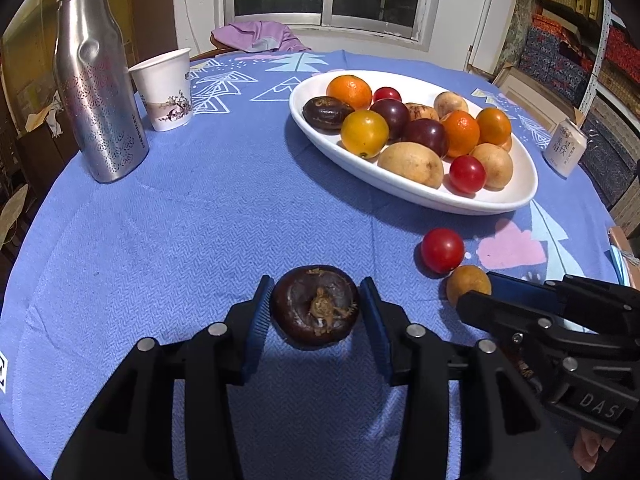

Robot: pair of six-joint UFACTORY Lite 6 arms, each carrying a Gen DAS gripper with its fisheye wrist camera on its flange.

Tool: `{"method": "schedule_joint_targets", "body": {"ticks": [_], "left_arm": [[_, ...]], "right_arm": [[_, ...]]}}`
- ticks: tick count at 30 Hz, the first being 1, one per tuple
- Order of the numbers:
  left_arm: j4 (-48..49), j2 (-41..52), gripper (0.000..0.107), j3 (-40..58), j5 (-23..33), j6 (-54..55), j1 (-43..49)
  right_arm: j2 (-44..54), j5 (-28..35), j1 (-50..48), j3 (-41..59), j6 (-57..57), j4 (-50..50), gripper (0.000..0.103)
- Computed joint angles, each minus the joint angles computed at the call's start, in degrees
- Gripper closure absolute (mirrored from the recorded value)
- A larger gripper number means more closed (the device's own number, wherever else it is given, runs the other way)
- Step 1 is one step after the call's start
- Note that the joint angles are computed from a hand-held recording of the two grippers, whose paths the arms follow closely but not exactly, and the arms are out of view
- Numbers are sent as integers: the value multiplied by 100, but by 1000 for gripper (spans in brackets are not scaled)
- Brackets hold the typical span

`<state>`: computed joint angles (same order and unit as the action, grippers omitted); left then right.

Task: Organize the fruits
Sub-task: 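Grasp the small tan round fruit with the right tool while the left tool holds the brown fruit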

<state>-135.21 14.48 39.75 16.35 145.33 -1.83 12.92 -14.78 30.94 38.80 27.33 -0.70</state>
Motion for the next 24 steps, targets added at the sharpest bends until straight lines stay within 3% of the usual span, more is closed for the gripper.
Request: {"method": "schedule_joint_targets", "body": {"ticks": [4, 6, 10, 12, 14, 16, 18, 21, 24], "left_arm": [[-2, 27, 42, 11, -50, 142, -161], [-285, 23, 42, -1, -106, 414, -234], [831, 56, 42, 38, 208, -803, 70], [494, 9, 42, -14, 150, -595, 71], [160, -35, 44, -69, 114, -390, 107], [286, -57, 59, -66, 119, -596, 224], [124, -60, 64, -56, 64, -425, 213], [-598, -112, 65, -131, -13, 297, 72], [-389, -128, 65, -157, 32, 118, 137]], "right_arm": [[-88, -59, -36, -70, 432, -430, 75], [-217, -108, -70, -187, 544, -563, 75], [-478, -195, -210, -404, 1024, -1010, 75], [-576, -255, -335, -488, 1387, -1381, 75], [-715, -305, -417, -608, 1606, -1616, 75], [-808, -358, -489, -675, 1842, -1863, 75], [-918, -415, -559, -756, 2057, -2094, 75], [-1109, -499, -638, -896, 2250, -2306, 75], [-1237, -535, -716, -994, 2354, -2447, 75]]}}
